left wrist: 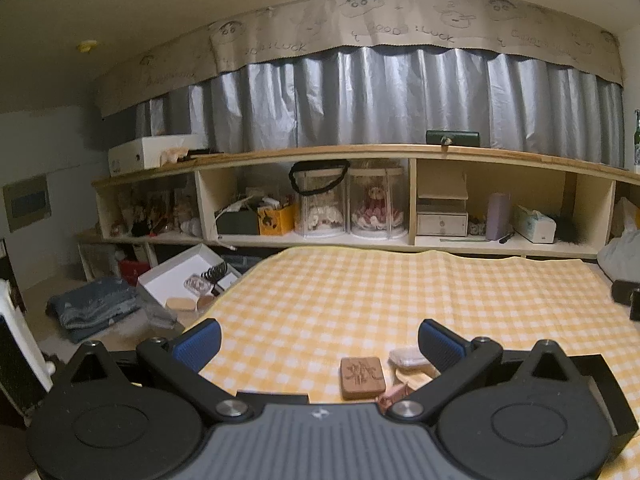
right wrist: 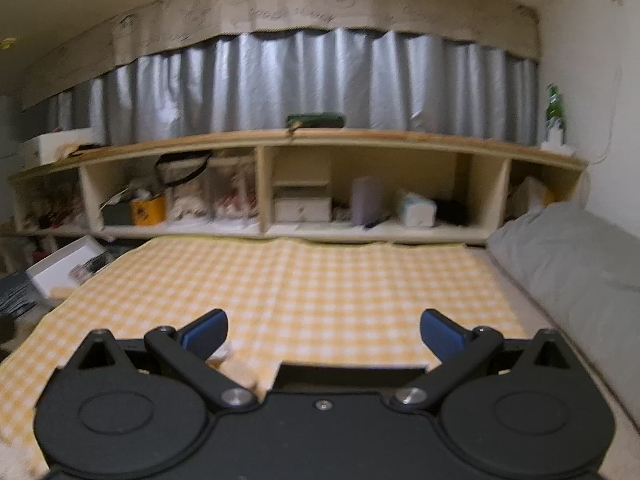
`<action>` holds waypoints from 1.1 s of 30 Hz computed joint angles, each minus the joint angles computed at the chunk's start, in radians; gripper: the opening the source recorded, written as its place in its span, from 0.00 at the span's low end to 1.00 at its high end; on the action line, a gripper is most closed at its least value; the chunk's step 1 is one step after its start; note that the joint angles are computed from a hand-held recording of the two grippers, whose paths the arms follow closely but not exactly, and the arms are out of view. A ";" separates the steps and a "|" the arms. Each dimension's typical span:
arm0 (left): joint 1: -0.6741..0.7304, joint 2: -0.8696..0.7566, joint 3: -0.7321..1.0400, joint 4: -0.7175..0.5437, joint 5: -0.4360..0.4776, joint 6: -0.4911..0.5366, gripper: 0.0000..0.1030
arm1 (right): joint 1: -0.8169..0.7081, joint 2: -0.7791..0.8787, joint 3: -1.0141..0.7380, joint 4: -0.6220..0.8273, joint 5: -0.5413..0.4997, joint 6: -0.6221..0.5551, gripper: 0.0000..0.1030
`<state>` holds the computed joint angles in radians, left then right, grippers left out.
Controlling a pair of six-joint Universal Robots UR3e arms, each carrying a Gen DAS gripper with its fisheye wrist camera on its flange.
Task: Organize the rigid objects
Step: 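Grasp the open black box rim with the right tool while the left tool holds the black square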
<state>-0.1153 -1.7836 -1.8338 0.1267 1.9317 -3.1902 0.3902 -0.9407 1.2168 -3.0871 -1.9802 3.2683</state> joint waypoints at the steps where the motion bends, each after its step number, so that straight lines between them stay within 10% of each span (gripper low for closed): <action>1: 0.002 -0.012 0.020 -0.007 -0.003 0.008 1.00 | -0.001 0.023 -0.027 -0.008 -0.032 -0.019 1.00; 14: 0.125 -0.221 0.421 -0.319 -0.134 0.009 1.00 | -0.230 0.090 -0.243 0.401 0.107 0.057 1.00; 23: 0.189 -0.479 0.818 -0.528 -0.106 0.062 1.00 | -0.366 0.104 -0.268 0.766 0.318 0.202 0.49; 33: 0.322 -0.573 0.999 -0.943 -0.310 0.005 1.00 | -0.356 0.158 -0.413 0.990 0.394 0.148 0.21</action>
<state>0.2063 -2.3566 -0.8347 -0.8168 1.6219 -3.1850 0.0346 -0.7828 0.8037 -2.0974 -1.5866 3.4161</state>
